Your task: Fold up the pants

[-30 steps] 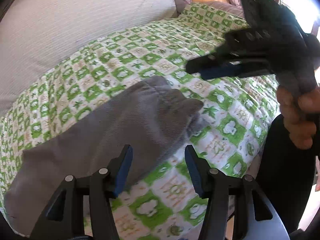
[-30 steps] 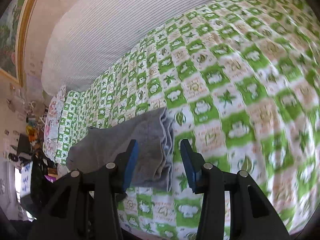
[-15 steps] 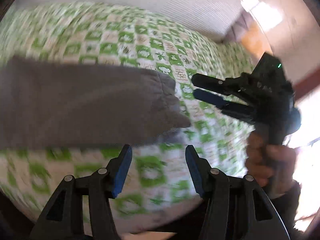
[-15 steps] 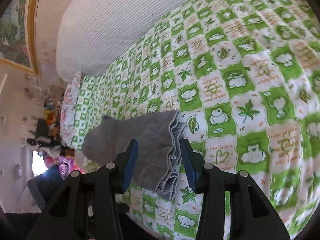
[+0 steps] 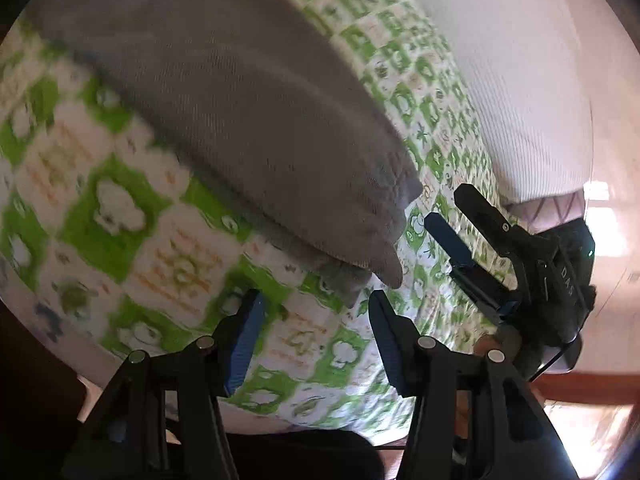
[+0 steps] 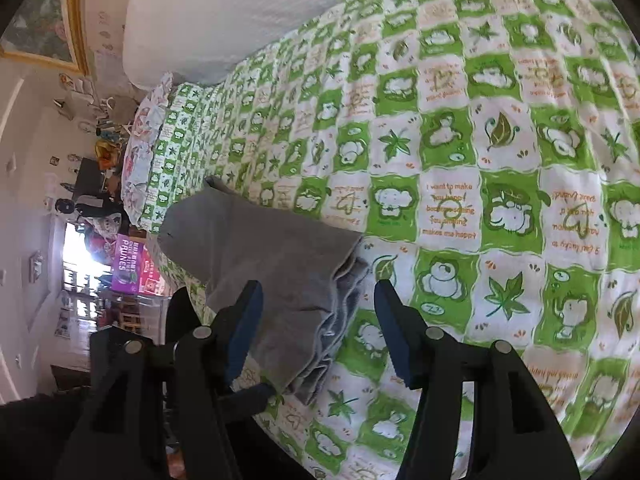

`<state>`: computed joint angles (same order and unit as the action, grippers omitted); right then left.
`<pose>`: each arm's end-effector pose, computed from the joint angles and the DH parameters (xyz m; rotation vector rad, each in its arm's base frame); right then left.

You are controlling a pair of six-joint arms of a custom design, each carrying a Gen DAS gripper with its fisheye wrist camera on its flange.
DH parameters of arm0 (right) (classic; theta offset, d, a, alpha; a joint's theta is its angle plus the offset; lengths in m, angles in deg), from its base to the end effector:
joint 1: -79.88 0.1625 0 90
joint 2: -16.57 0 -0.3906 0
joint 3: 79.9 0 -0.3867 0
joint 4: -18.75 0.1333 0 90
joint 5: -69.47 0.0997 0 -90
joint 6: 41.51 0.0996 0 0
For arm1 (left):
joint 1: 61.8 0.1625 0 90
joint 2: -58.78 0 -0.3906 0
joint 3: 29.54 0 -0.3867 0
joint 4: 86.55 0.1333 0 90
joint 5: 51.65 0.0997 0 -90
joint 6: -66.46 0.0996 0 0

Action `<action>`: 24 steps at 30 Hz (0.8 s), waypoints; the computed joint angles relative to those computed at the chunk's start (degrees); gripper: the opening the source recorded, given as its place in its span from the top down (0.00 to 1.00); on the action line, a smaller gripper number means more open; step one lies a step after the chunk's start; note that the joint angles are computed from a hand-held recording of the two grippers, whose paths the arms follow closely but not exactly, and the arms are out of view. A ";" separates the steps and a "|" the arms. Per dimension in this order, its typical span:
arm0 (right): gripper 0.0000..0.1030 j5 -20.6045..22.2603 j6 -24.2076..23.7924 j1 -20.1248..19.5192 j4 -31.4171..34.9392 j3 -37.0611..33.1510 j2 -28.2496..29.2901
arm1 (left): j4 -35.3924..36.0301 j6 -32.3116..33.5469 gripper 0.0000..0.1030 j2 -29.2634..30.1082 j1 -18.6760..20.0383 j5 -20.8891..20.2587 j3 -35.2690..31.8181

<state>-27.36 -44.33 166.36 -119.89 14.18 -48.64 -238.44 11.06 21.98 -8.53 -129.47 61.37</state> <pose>0.0826 -0.6360 0.2711 -0.0489 -2.9621 0.5056 -0.2659 -0.6144 0.0002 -0.5197 3.0240 -0.3805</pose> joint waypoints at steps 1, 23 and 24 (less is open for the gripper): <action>0.42 0.81 0.18 -0.61 0.73 -0.31 -0.07 | -0.77 -0.82 0.48 0.39 -0.11 0.19 -0.10; 0.42 2.18 6.93 -0.73 -14.13 16.81 -9.60 | 12.26 56.50 0.46 5.28 1.63 1.75 -19.66; 0.42 1.27 8.40 -0.12 -15.46 17.88 -9.67 | 17.72 61.22 0.47 7.56 2.26 0.99 -24.97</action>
